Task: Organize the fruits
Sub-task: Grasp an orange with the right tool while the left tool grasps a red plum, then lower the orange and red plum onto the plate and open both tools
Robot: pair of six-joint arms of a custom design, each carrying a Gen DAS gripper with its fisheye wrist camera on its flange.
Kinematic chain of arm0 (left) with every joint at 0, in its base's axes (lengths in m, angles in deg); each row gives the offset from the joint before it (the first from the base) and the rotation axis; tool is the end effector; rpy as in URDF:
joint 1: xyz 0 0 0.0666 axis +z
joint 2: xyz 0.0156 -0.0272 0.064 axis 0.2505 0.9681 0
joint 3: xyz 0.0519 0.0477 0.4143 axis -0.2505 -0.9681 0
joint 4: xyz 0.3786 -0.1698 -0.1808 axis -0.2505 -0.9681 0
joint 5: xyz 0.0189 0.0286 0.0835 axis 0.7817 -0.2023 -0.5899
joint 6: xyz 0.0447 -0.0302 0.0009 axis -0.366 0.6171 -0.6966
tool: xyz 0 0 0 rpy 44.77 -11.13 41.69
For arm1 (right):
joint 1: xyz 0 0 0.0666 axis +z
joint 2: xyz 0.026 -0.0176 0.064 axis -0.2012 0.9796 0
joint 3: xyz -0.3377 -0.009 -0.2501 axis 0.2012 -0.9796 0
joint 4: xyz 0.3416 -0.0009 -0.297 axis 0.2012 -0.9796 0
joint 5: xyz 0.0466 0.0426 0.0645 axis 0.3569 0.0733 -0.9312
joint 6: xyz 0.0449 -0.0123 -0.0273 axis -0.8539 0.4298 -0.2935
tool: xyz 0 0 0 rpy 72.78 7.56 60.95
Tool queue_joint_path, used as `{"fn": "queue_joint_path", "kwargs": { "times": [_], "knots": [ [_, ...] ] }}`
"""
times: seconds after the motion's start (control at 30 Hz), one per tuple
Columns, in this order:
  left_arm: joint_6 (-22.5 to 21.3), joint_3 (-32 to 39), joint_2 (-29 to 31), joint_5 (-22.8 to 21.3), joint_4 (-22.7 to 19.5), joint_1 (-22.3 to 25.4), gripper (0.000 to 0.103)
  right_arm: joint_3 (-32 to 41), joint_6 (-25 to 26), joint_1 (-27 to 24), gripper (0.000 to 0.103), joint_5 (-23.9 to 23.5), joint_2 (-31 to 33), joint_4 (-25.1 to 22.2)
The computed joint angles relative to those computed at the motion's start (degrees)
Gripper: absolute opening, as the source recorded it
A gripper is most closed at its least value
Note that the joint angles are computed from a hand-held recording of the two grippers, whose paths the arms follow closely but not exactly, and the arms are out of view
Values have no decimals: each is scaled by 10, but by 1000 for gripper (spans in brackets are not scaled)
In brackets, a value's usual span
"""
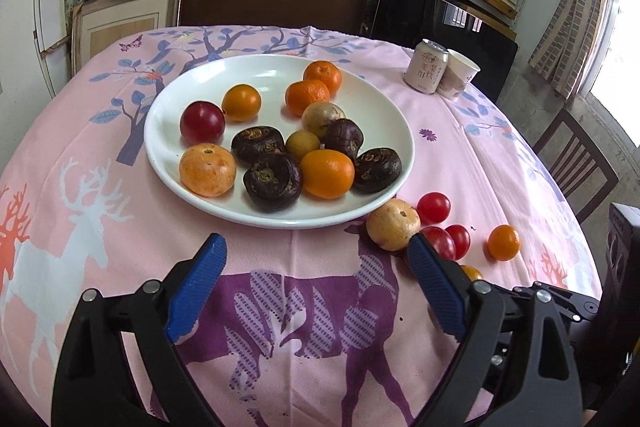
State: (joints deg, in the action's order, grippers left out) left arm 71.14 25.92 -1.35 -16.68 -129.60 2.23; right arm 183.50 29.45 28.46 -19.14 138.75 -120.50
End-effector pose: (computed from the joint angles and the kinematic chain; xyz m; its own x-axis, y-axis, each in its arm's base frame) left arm 0.5538 -0.1296 0.4909 -0.7330 0.1557 -0.6621 0.3572 0.9165 -0.1799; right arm 0.4789 0.3883 0.4745 -0.7872 0.1332 -0.6022 0.0242 0.9823 0.1857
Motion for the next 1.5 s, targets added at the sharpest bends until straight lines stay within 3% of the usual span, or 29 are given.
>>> {"fn": "queue_joint_path", "kwargs": {
  "times": [0.23,0.37,0.63,0.87,0.93,1.03,1.07,1.5],
  "knots": [
    [-10,-2,4,17,-16,-8,90,-52,-17,-8,36,8,-55,69],
    [-21,-4,5,19,-34,-26,90,-75,-34,-17,36,23,-81,81],
    [-33,-4,16,-36,-41,-78,90,-100,-40,-19,36,32,-105,95],
    [-21,18,41,-68,-37,-103,71,-107,-34,-17,36,17,-109,106],
    [-20,19,45,-59,-30,-103,67,-109,-35,-16,36,20,-110,111],
    [-30,13,40,-44,-16,-103,43,-113,-38,-17,36,18,-113,116],
    [-38,11,36,-50,-14,-104,41,-112,-37,-17,36,18,-113,115],
    [-57,-20,-11,-20,-27,-70,40,-106,-28,-15,36,19,-102,109]
  ]
}}
